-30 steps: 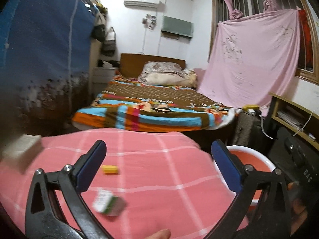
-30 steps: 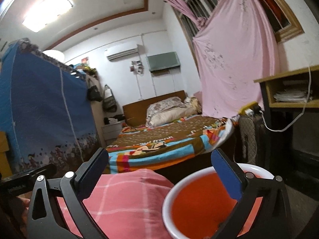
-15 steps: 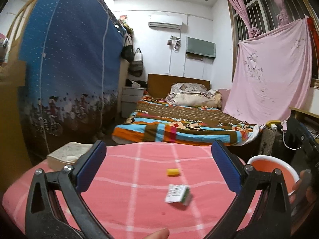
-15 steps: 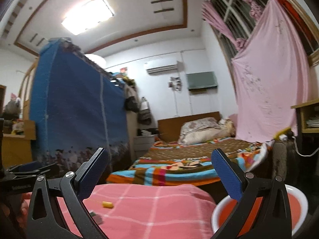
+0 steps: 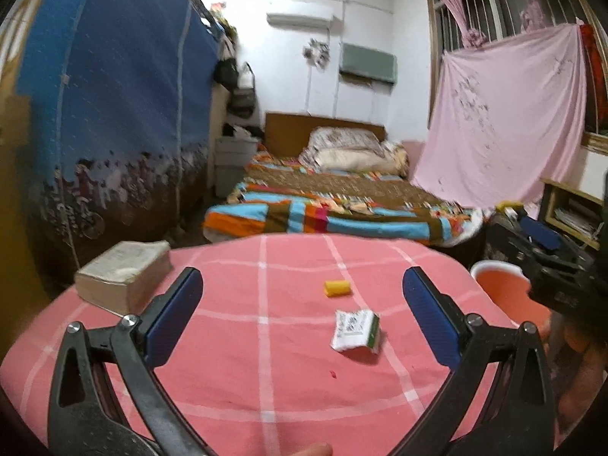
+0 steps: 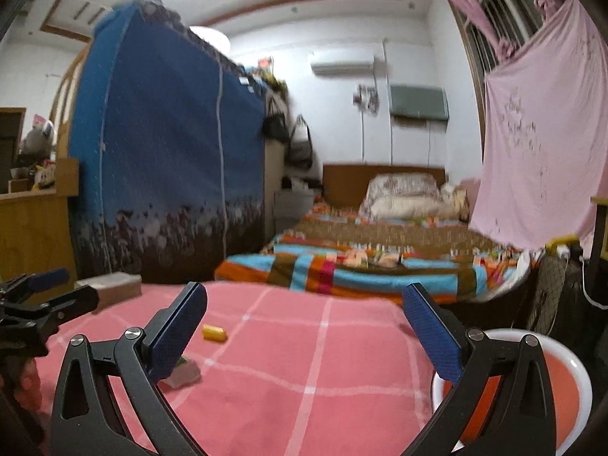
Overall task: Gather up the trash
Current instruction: 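Grasp the white tube with the left tool and lift it, then grasp the small yellow cylinder with the right tool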
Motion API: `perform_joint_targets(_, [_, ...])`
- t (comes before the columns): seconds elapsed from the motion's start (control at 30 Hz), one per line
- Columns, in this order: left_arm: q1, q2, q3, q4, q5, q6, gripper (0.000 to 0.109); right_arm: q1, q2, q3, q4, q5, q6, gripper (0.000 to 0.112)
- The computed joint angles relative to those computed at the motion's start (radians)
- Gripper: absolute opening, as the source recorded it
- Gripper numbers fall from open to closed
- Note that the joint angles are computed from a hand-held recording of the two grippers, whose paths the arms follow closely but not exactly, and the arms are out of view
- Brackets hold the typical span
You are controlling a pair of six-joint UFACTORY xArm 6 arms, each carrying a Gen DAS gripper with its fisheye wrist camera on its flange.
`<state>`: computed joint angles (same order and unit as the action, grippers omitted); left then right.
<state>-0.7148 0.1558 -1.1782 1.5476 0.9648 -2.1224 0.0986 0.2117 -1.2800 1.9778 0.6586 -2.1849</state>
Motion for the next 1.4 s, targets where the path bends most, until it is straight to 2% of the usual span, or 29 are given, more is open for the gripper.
perform_joint_targets(0.1, [0.054, 0.017, -0.024, -0.057, -0.140, 0.071, 0.088, 0.015, 0.038, -0.046, -0.116, -0.049, 0.119, 0.103])
perform_joint_targets(0.23, [0.125, 0.061, -0.063, -0.199, -0.310, 0.198, 0.079, 0.055, 0.087, -0.098, -0.298, -0.137, 0.277, 0.103])
perform_joint_targets(0.4, [0.169, 0.100, -0.088, -0.359, -0.414, 0.325, 0.060, 0.092, 0.142, -0.140, -0.548, -0.207, 0.497, 0.103])
perform_joint_targets(0.5, [0.183, 0.130, -0.110, -0.452, -0.465, 0.416, 0.052, 0.097, 0.158, -0.149, -0.630, -0.219, 0.575, 0.103])
perform_joint_targets(0.57, [0.189, 0.155, -0.133, -0.521, -0.487, 0.492, 0.042, 0.103, 0.161, -0.147, -0.668, -0.229, 0.611, 0.103])
perform_joint_targets(0.67, [0.185, 0.184, -0.167, -0.607, -0.475, 0.578, 0.029, 0.109, 0.167, -0.147, -0.713, -0.238, 0.650, 0.103])
perform_joint_targets(0.7, [0.184, 0.185, -0.169, -0.607, -0.475, 0.578, 0.026, 0.110, 0.169, -0.148, -0.723, -0.241, 0.659, 0.103])
perform_joint_targets(0.77, [0.194, 0.178, -0.157, -0.597, -0.505, 0.561, 0.012, 0.113, 0.172, -0.151, -0.743, -0.245, 0.672, 0.103])
perform_joint_targets(0.87, [0.210, 0.155, -0.125, -0.570, -0.530, 0.504, 0.001, 0.120, 0.176, -0.153, -0.789, -0.253, 0.702, 0.103])
perform_joint_targets(1.07, [0.249, 0.095, -0.047, -0.511, -0.553, 0.361, 0.000, 0.140, 0.196, -0.164, -0.946, -0.234, 0.794, 0.103])
perform_joint_targets(1.23, [0.262, 0.025, 0.020, -0.444, -0.482, 0.267, 0.000, 0.148, 0.206, -0.191, -0.976, -0.138, 0.804, 0.103])
perform_joint_targets(1.3, [0.260, 0.003, 0.041, -0.428, -0.444, 0.236, 0.000, 0.154, 0.232, -0.236, -0.997, -0.084, 0.849, 0.103])
perform_joint_targets(1.4, [0.267, -0.029, 0.079, -0.397, -0.428, 0.169, 0.000, 0.174, 0.266, -0.288, -1.035, -0.055, 0.908, 0.102])
